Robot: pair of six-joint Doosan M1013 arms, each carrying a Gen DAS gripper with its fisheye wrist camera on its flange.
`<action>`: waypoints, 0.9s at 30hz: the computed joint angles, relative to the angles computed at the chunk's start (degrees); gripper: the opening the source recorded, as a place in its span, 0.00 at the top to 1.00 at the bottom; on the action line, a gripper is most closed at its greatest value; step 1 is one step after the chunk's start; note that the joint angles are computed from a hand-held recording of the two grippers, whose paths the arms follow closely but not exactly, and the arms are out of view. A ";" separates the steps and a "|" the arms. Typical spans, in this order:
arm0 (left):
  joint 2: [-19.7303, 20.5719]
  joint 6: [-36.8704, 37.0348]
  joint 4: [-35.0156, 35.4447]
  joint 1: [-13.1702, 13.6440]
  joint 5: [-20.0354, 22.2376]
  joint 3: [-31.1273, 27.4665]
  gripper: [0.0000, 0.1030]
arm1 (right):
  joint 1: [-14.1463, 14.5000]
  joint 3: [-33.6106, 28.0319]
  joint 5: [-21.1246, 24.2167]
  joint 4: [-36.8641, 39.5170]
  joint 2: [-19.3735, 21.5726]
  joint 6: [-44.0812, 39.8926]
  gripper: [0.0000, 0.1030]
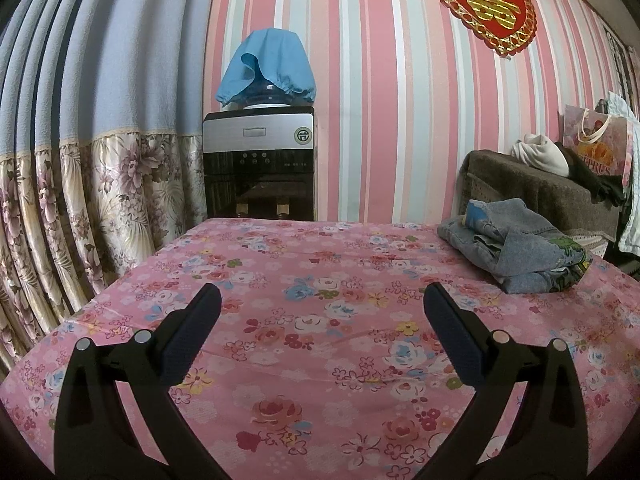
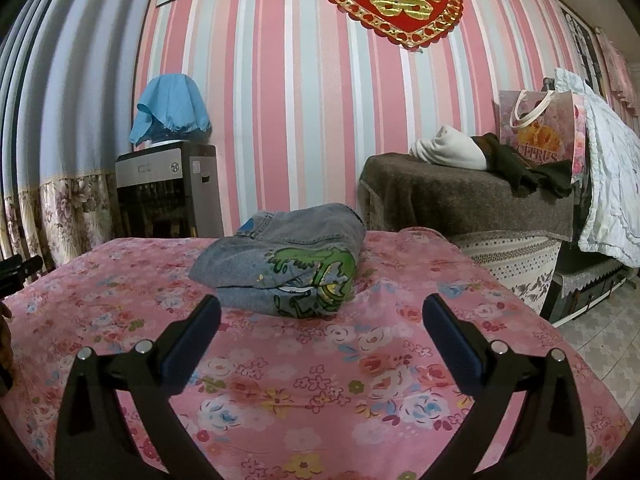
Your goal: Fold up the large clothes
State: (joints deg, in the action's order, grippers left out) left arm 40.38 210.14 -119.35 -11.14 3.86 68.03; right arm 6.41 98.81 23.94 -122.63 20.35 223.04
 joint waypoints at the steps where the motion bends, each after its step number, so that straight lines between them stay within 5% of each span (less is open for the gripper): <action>1: 0.01 0.70 -0.71 -0.01 0.00 0.00 0.03 | 0.02 -0.02 0.04 -0.03 0.05 0.03 0.02; 18: -0.12 5.11 -5.25 -0.12 -0.06 0.23 0.03 | 0.08 -0.01 0.23 -0.19 0.00 0.41 0.02; 27: -0.08 1.39 -1.39 -0.18 -0.30 0.09 0.03 | 0.01 -0.01 0.47 -0.69 0.05 0.95 0.02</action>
